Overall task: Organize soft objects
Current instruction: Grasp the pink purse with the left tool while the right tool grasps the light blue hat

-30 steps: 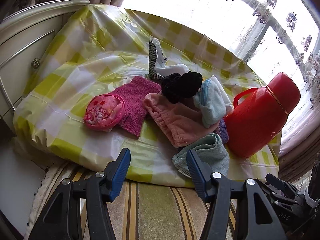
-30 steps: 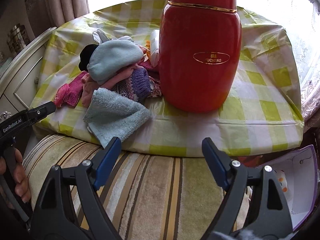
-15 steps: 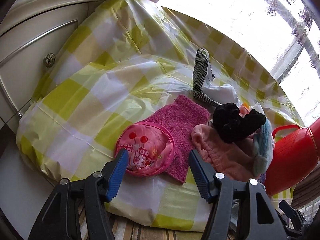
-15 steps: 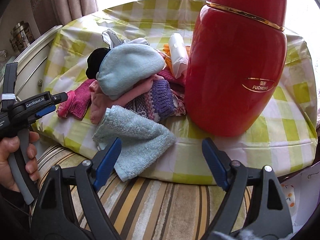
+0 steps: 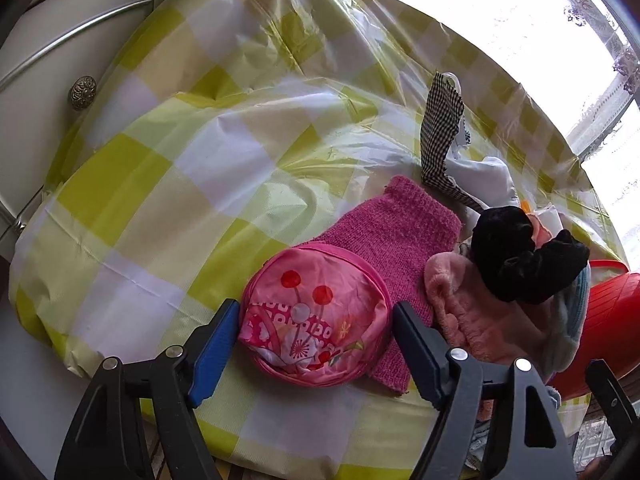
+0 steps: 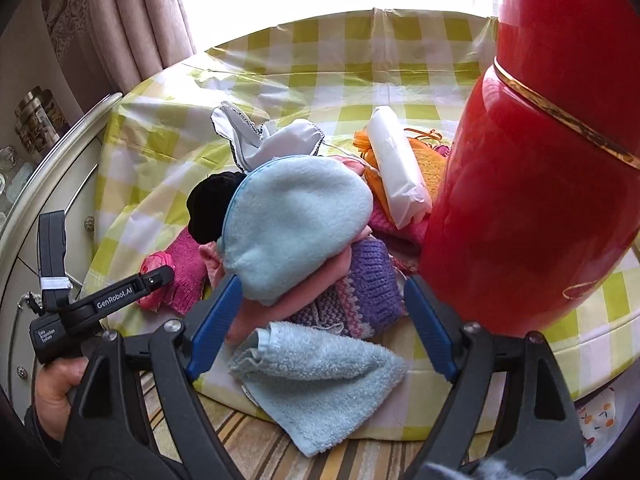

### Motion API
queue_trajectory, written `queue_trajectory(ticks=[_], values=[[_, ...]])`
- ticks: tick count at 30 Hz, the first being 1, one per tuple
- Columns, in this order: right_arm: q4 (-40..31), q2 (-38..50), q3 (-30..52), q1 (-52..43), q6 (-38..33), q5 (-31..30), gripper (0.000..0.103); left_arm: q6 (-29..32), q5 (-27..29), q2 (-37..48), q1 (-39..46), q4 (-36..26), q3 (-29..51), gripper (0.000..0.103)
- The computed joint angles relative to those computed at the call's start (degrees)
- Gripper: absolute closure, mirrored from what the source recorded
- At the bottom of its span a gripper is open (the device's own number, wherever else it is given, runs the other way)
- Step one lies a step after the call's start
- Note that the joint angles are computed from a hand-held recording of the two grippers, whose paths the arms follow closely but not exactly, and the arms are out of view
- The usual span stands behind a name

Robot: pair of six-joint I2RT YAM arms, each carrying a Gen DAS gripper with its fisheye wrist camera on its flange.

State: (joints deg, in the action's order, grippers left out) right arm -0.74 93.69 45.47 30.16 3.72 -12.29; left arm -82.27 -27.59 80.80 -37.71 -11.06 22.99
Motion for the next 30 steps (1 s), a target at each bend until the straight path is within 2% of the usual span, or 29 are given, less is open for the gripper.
queue_trajectory(ticks=[6,9,13,17,19,20,21,24,30], values=[[-0.7,4.6,4.5,1.8,3.5,-0.9,0.018,0.3,-2.6,0.7,-2.1,-2.9,2.3,0.028],[0.0,5.9,5.6,2.3,5.5,-1.8,0.016,-1.3,-5.5,-0.2,-4.5,-5.0,3.1,0.029],[0.2,9.0,8.3,2.9,8.4,0.1,0.015,-3.8,-8.2,-1.0,-7.3,-7.7,4.1,0.029],[0.6,11.6,10.1,3.6,7.9,0.4,0.016,-5.8,-10.7,-1.4,-9.6,-10.0,5.3,0.029],[2.0,11.5,9.2,3.8,7.0,0.4,0.035,-6.5,-11.9,-1.3,-10.8,-11.1,6.1,0.029],[2.4,11.2,8.6,3.9,6.5,1.2,0.050,-6.8,-12.3,-1.2,-11.4,-11.4,6.4,0.029],[2.7,10.9,8.0,3.7,6.3,1.3,0.054,-7.2,-12.7,-1.3,-12.0,-11.7,6.6,0.029],[4.6,9.2,5.4,2.7,5.8,-0.3,0.062,-8.5,-13.5,-1.5,-14.0,-12.7,7.2,0.029],[7.2,3.5,-1.1,2.1,3.6,0.2,0.062,-12.0,-15.7,-0.2,-18.4,-16.0,10.2,0.029]])
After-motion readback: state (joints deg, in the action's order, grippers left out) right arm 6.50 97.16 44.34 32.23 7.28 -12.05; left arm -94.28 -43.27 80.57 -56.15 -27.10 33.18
